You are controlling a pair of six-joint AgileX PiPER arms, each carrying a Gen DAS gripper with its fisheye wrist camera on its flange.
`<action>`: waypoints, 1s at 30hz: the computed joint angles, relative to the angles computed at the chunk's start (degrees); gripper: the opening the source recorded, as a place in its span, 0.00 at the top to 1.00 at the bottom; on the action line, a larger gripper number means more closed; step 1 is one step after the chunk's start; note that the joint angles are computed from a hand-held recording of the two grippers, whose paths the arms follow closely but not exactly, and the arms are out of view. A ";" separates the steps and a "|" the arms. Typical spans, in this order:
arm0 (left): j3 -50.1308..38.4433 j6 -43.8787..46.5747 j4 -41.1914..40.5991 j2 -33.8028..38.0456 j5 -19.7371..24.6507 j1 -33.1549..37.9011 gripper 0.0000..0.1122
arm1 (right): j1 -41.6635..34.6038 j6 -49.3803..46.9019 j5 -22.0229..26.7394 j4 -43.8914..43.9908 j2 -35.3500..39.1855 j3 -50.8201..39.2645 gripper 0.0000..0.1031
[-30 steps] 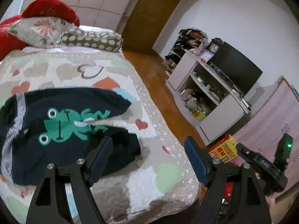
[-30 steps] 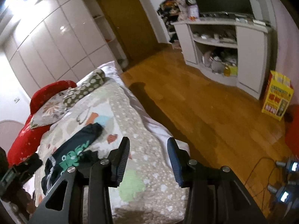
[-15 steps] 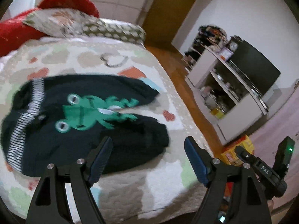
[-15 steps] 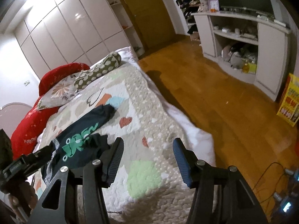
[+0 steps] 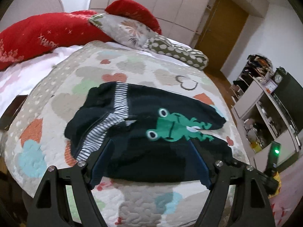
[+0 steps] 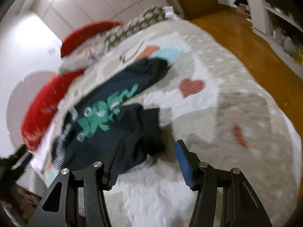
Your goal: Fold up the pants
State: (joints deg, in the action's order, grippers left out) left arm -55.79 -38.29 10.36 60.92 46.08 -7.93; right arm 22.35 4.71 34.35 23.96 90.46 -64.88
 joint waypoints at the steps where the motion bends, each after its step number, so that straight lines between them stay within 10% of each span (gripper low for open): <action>1: 0.31 0.26 -0.07 -0.08 -0.12 0.37 0.30 | 1.65 3.81 -0.18 -4.18 2.82 -2.23 0.43; 3: 1.02 1.41 -1.01 -0.55 -0.29 1.61 0.30 | 3.26 8.19 -0.50 -8.79 5.73 -4.37 0.43; 5: 1.60 2.29 -1.78 -0.80 -0.42 3.23 0.30 | 3.07 6.20 -0.75 -7.38 6.92 -5.54 0.89; 15: 4.77 13.34 -13.15 0.47 -2.18 11.86 0.30 | 0.72 10.91 2.39 -10.58 6.49 -6.35 0.88; 19: 5.77 16.61 -14.99 0.38 -2.72 14.65 0.30 | -0.21 17.05 3.93 -13.87 5.08 -6.98 0.65; 23: 7.47 17.56 -15.00 0.58 -3.86 16.41 0.30 | 2.58 27.74 3.07 -26.71 0.34 -6.93 0.65; 30: 9.28 20.97 -17.20 0.19 -3.21 17.50 0.30 | 8.39 8.32 7.48 -9.21 10.71 -23.00 0.65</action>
